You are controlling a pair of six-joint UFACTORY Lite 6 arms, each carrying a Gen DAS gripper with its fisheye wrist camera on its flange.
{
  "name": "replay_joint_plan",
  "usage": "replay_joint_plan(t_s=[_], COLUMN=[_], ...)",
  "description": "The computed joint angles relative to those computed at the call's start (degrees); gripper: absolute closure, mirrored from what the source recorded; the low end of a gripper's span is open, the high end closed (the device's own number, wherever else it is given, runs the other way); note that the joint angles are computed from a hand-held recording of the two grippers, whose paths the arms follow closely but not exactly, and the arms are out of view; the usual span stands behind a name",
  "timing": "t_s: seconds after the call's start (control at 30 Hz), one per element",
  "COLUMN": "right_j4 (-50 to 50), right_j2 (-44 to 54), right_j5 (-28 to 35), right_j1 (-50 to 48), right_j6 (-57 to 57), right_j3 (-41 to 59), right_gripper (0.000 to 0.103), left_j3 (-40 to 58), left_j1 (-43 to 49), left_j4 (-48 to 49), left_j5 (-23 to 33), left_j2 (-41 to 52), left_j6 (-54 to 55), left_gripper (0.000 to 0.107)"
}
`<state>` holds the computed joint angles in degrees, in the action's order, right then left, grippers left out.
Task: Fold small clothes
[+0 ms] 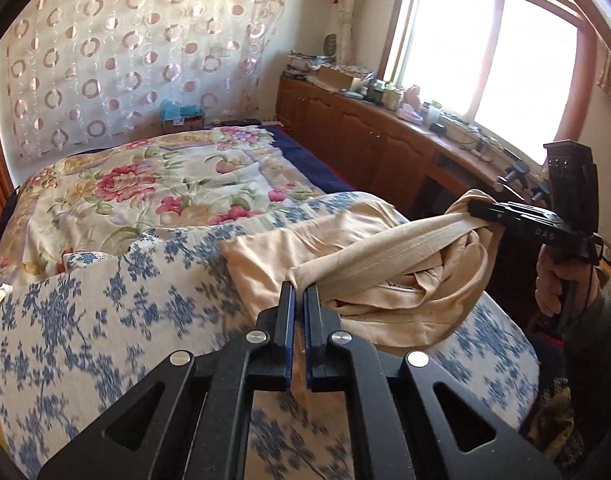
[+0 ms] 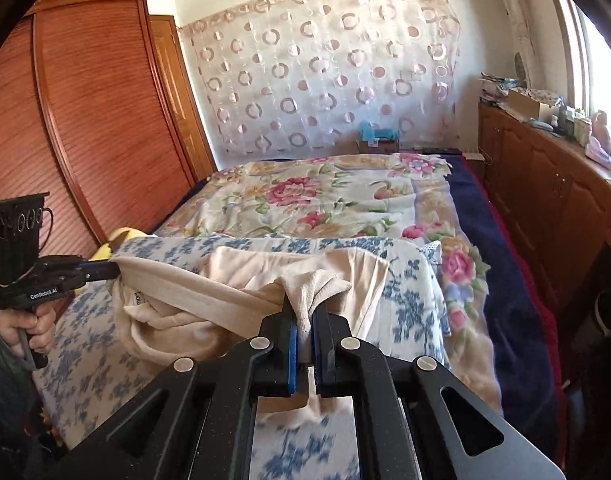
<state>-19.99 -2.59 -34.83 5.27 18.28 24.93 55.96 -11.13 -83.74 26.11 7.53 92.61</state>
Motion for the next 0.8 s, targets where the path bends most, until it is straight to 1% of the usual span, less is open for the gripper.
replay_joint_plan(t_s=[0.13,0.17,0.2,0.27,0.33,0.4,0.43,0.47,0.5,0.53,0.57,0.6,0.63,0.67,0.73,0.8], right_j4=[-2.1,-3.5,-4.4,-2.5,-3.1,-3.0,0.0,4.9,9.7,12.5,13.8,14.5,15.0,14.2,13.1,12.8], right_j2=[11.7,12.9,14.3,18.0,19.2,19.4,18.9,18.1,16.7,15.1,13.5,11.8,10.1,8.9,6.4,4.5], right_j5=[3.8,5.2,5.8,8.0,10.6,11.7,12.0,12.1,11.7,10.9,10.5,11.1,11.3,10.5,11.0,11.4], right_j1=[-0.9,-0.7,-0.9,0.1,0.2,0.5,0.9,1.6,2.2,2.6,3.0,3.4,3.9,4.4,5.9,8.3], right_j6=[3.3,5.1,5.7,4.2,5.0,5.4,2.6,-2.0,-6.7,-9.5,-10.9,-11.9,-12.7,-12.7,-13.1,-13.4], right_j3=[13.1,15.7,17.2,21.6,24.3,25.4,25.1,24.5,23.3,22.0,20.6,19.5,18.0,16.2,13.8,11.7], right_gripper=[0.097,0.097,0.097,0.097,0.097,0.092,0.086,0.078,0.074,0.069,0.066,0.066,0.066,0.065,0.065,0.063], left_j3=[11.4,14.1,15.7,18.5,21.2,23.3,23.7,23.7,23.2,22.4,21.6,20.5,19.5,19.0,17.1,15.7], left_j1=[-0.7,-1.0,-1.4,-1.6,-1.7,-1.4,-1.2,-1.2,-1.1,-0.9,-0.7,-0.4,-0.2,-0.1,0.2,-0.2], left_j4=[1.9,2.6,3.1,4.2,5.7,7.5,8.3,8.5,7.1,5.1,3.3,1.7,1.6,1.6,0.4,0.7], left_j5=[-2.6,-3.5,-4.0,-4.5,-5.0,-4.8,-4.7,-5.0,-5.2,-4.9,-4.5,-3.9,-3.7,-3.5,-2.1,-1.9], left_j2=[11.9,14.8,16.1,19.0,21.5,23.3,23.6,23.5,23.1,22.6,21.9,20.9,20.1,19.7,18.7,17.9], left_j6=[-3.3,-4.2,-5.0,-6.4,-8.1,-10.3,-11.0,-11.0,-9.0,-6.3,-4.2,-2.2,-1.8,-1.8,0.1,0.7], left_gripper=[0.102,0.102,0.102,0.102,0.102,0.102,0.101,0.092,0.084,0.065,0.054,0.050,0.040,0.034,0.030,0.030])
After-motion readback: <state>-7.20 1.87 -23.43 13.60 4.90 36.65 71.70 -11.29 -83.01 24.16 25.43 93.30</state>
